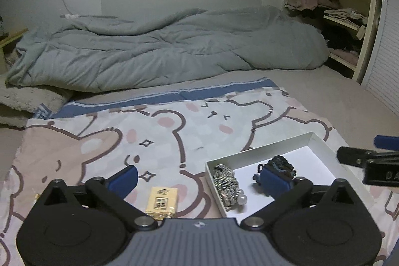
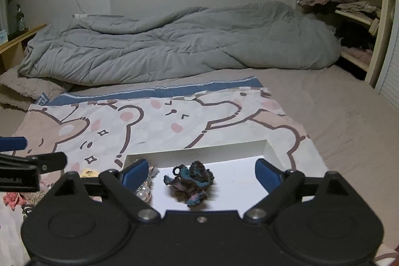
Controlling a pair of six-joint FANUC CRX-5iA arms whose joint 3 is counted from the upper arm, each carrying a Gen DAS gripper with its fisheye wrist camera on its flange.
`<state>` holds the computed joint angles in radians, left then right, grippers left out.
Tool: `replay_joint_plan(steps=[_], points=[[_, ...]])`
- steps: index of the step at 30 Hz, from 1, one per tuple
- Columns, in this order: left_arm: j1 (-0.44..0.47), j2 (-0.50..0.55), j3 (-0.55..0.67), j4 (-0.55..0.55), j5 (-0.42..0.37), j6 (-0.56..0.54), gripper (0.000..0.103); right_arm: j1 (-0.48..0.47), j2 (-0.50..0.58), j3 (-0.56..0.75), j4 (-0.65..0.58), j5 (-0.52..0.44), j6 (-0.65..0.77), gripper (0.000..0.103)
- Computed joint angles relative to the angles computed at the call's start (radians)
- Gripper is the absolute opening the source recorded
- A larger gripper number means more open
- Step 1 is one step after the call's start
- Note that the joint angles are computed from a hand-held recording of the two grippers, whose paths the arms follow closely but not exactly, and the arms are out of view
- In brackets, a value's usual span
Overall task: Organize objects
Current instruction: 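Withdraw both tools from the box back toward the remaining items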
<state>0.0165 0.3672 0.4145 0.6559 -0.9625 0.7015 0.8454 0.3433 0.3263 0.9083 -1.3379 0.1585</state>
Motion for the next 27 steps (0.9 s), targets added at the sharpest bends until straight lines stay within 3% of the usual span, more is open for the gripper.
replay_joint_plan(steps=[4, 7, 20, 27], points=[[0.011, -0.015, -0.019, -0.006, 0.02, 0.014, 0.103, 0.009, -0.018, -0.028, 0.025, -0.001, -0.029, 0.103], [0.013, -0.031, -0.044, -0.006, 0.063, 0.013, 0.103, 0.014, -0.019, -0.034, 0.033, -0.01, -0.038, 0.103], [0.058, -0.019, -0.018, -0.018, 0.036, 0.013, 0.103, 0.018, 0.01, -0.005, 0.038, -0.006, -0.069, 0.103], [0.104, -0.002, 0.012, -0.043, 0.041, 0.042, 0.103, 0.02, 0.078, 0.088, 0.011, 0.02, -0.001, 0.103]])
